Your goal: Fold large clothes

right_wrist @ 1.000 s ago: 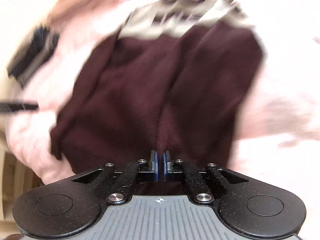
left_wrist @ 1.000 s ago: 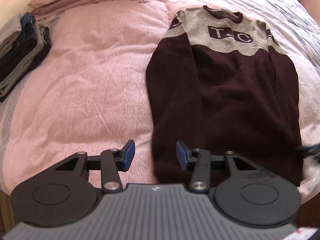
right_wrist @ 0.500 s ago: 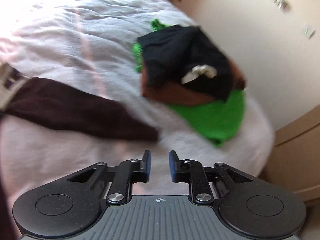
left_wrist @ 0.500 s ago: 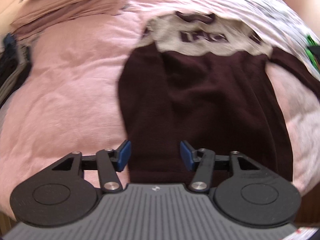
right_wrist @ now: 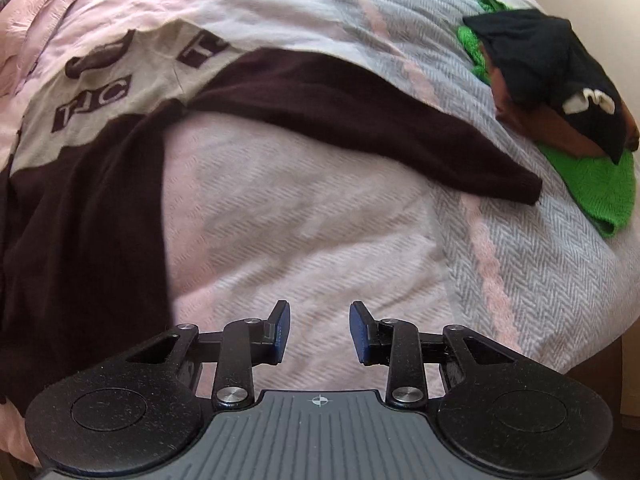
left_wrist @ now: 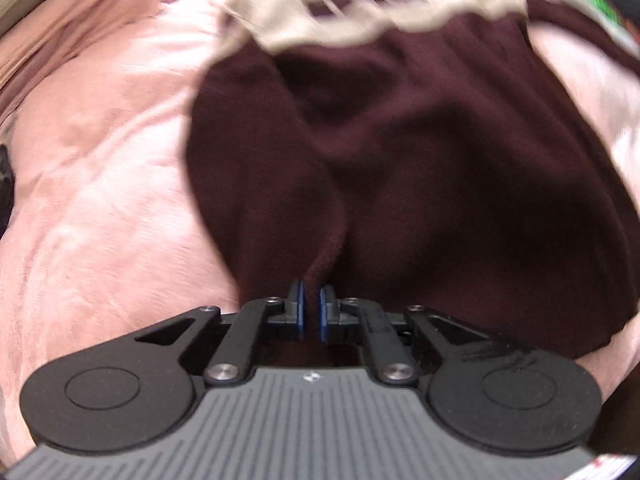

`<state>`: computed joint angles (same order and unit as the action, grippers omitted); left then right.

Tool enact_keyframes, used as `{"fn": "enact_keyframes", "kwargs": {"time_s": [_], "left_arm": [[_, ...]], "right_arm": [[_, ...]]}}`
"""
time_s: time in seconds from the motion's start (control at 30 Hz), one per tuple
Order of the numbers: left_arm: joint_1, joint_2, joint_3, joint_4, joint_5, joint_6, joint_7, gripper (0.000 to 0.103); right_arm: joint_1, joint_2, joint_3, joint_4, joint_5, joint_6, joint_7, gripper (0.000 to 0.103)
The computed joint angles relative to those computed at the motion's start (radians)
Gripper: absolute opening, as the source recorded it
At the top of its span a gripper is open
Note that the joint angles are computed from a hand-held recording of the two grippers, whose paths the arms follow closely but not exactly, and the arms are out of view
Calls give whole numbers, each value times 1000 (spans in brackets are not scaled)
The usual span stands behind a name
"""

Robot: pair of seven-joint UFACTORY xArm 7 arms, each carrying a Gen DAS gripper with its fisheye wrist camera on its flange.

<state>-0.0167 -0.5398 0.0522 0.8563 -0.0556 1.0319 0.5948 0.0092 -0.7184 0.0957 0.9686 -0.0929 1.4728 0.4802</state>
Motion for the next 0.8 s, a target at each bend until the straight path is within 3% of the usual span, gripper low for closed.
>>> {"fn": "enact_keyframes", "kwargs": {"time_s": [0.1,0.23,0.33,0.4,0.47,0.53,0.63,0.8], "left_arm": [[51,111,80,161,-26,-53,15,6],[160,384,140,470,-53,-177,-52,5],[232,605,139,710,-60,-201,-110,12],[250,705,130,803,22,-216,-208,16],[274,758,113,857,41,-170,-235,16],[299,749,86,845,11,-107,-231,16],[324,635,59,702,-94,-10,-163,19],[328,405,98,461,-314,336,-88,24]], "right_arm": [[-8,36,27,41,-7,-16,46,30],[1,76,64,78,-15,-41,125,30],[21,99,85,97,-7,-54,184,30],[43,108,94,103,10,-53,216,30],[65,103,102,96,22,-52,239,30],[83,83,99,78,36,-45,259,30],[96,27,84,27,84,-32,309,31],[102,-121,34,-110,166,-48,355,40]]}}
